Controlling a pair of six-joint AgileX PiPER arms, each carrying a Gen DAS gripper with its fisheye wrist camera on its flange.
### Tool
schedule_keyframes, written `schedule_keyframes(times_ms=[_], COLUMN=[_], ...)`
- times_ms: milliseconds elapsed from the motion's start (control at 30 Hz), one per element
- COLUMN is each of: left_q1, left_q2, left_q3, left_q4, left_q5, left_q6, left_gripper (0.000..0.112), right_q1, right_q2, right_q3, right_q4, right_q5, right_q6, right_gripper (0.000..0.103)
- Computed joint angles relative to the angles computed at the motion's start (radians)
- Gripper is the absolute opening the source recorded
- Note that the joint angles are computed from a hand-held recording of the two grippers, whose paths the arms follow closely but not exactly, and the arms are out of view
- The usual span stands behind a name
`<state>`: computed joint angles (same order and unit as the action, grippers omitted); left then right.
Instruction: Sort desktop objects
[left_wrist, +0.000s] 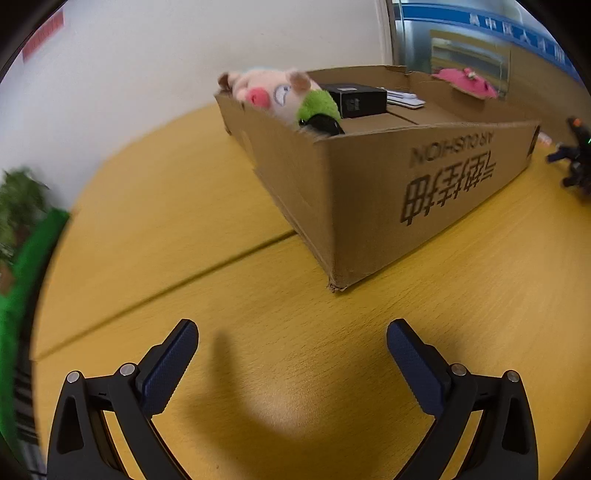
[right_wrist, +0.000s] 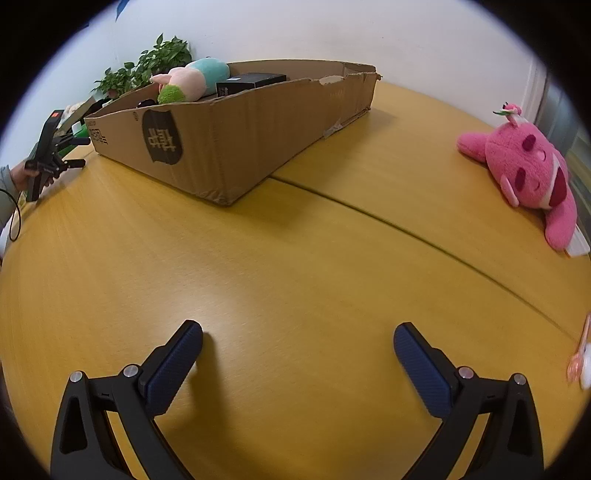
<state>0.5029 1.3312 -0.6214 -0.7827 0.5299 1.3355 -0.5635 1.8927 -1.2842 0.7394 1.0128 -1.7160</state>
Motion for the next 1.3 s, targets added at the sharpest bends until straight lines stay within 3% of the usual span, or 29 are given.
schedule_keyframes(times_ms=[33,100,1300], left_q1=[0.038,0.095,0.078], left_q2=[0.066,0.115,0.118], left_q3=[-0.053,-0.114,-0.108], left_q4=[-0.007,-0.017,-0.01], left_q5=[0.074,0.126,0.069], left_q6=[-0.005,0.038,-0.008], left_gripper=[0.103,0.103,0.103], right_q1=[0.005,0.012,0.004], right_q2=[0.016,0.061,0.057], right_q3=[-0.025,-0.102,-0.099], right_q4=[-0.005,-0.023,-0.025], right_q5=[0.01,0.051,0.057], right_q6=[0.003,0.012,0.0], right_gripper=[0.103,0.103,0.103])
